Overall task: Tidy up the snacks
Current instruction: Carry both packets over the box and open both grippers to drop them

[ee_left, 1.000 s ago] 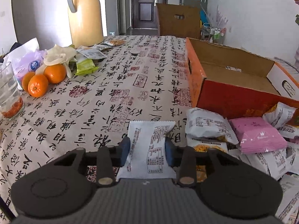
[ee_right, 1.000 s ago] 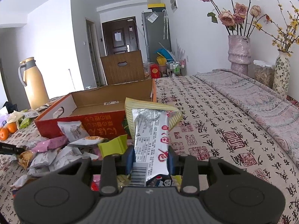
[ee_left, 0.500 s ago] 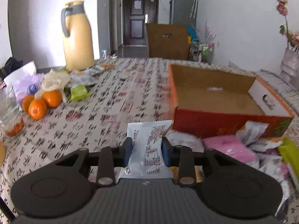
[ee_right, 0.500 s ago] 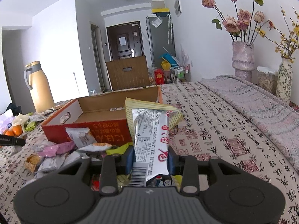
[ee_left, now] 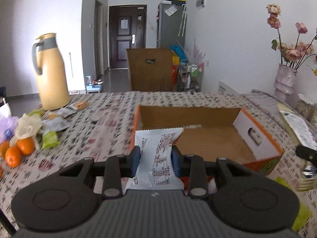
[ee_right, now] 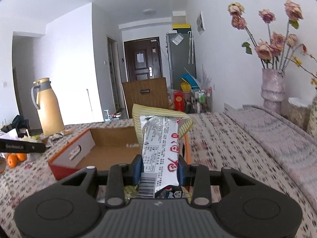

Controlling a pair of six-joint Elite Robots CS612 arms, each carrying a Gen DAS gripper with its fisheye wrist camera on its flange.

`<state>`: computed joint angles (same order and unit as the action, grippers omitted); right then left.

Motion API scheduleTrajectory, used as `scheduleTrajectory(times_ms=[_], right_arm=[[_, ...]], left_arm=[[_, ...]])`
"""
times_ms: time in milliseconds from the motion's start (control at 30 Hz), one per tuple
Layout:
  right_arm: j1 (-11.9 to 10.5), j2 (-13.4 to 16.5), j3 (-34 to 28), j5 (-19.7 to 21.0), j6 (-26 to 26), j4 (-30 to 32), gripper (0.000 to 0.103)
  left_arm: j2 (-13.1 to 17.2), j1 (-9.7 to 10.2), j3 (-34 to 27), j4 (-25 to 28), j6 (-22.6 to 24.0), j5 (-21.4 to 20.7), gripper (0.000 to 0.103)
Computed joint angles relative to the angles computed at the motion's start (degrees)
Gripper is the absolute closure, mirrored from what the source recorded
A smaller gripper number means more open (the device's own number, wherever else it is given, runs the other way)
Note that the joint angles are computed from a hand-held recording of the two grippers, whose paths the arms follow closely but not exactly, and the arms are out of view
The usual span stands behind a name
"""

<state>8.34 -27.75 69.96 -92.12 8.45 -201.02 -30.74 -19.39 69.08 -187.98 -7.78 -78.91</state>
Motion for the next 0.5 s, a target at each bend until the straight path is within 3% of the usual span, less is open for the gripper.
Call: scheduleTrajectory(times_ms=[333,500], right_arm=[[-0.2,5.9,-15.2,2.8,-1.0,11.4,0.068],[0.0,9.9,-24.0,2.7,-1.5,20.0,0.068]], left_arm=[[4.3,-0.61,-9.6,4.8,-0.3,-0.8,0.07],[7.2,-0.51,-14.9,8.6,-1.0,-0.9,0.07]])
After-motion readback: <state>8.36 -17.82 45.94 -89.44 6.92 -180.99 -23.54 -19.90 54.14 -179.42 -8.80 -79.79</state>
